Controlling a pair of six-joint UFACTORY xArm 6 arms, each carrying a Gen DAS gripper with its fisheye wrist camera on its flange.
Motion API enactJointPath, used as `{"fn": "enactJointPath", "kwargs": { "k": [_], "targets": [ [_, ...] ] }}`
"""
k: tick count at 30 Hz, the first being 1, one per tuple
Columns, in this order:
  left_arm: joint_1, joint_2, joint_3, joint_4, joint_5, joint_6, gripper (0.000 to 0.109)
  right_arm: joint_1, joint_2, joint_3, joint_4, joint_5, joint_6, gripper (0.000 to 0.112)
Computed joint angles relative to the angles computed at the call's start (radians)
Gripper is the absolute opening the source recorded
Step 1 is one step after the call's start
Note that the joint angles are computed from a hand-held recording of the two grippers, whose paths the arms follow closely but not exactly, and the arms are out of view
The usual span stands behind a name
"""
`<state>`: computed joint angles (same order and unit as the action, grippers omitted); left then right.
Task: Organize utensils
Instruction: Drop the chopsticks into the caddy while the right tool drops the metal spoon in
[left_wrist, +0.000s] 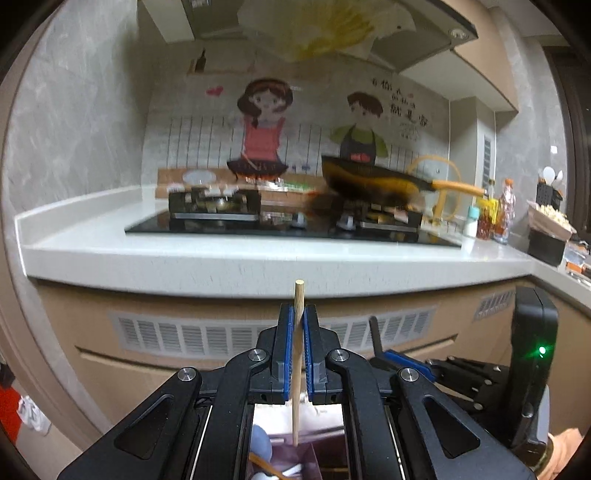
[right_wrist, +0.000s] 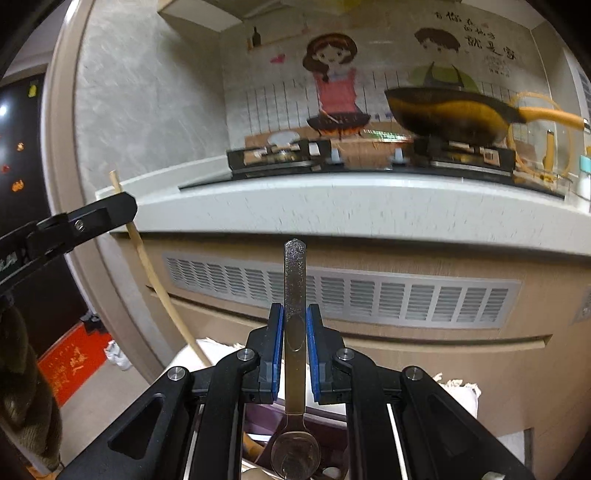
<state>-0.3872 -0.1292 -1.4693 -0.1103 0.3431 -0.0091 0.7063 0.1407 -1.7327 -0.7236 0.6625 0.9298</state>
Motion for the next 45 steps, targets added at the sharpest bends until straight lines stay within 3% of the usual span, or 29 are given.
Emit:
{"fn": "enactJointPath", "kwargs": {
  "k": [3, 9, 14, 17, 19, 26, 31, 33, 37, 39, 42, 45],
  "targets": [
    [-0.004, 0.0, 0.048, -0.017, -0.005, 0.011, 0.006, -0.002, 0.041, -0.017, 0.0, 0.016, -0.005, 0.012],
    [-0.004, -0.006, 0.156, -0.103, -0.003, 0.068, 0.006, 0.011, 0.071, 0.002, -0.131, 0.018, 0.04, 0.012],
    [0.012, -0.009, 0.214, -0.268, 0.035, 0.182, 0.009, 0.013, 0.108, -0.009, -0.064, 0.04, -0.008, 0.012],
    [0.025, -0.034, 0.263, -0.293, 0.037, 0.199, 0.018, 0.02, 0.113, -0.004, -0.023, 0.068, -0.054, 0.013],
    [0.037, -0.053, 0.294, -0.32, 0.03, 0.216, 0.03, 0.022, 0.1, 0.025, -0.005, 0.077, -0.072, 0.015],
    [0.092, -0.157, 0.455, -0.389, -0.009, 0.265, 0.043, 0.044, -0.056, 0.237, -0.007, 0.055, -0.014, 0.021],
    [0.146, -0.207, 0.569, -0.503, 0.028, 0.351, 0.045, 0.116, -0.196, 0.44, -0.031, 0.026, -0.008, 0.043],
    [0.162, -0.203, 0.59, -0.518, 0.079, 0.396, 0.046, 0.148, -0.191, 0.456, -0.007, 0.045, -0.028, 0.066],
    [0.167, -0.143, 0.567, -0.492, 0.229, 0.45, 0.049, 0.193, -0.164, 0.494, 0.028, 0.061, -0.037, 0.066],
    [0.154, -0.12, 0.557, -0.486, 0.247, 0.462, 0.051, 0.211, -0.16, 0.507, -0.003, 0.069, -0.002, 0.066],
    [0.139, -0.077, 0.522, -0.507, 0.283, 0.487, 0.057, 0.21, -0.204, 0.567, 0.025, 0.007, 0.011, 0.066],
    [0.12, -0.031, 0.493, -0.463, 0.262, 0.454, 0.057, 0.213, -0.276, 0.646, 0.063, -0.051, 0.0, 0.071]
  ]
}}
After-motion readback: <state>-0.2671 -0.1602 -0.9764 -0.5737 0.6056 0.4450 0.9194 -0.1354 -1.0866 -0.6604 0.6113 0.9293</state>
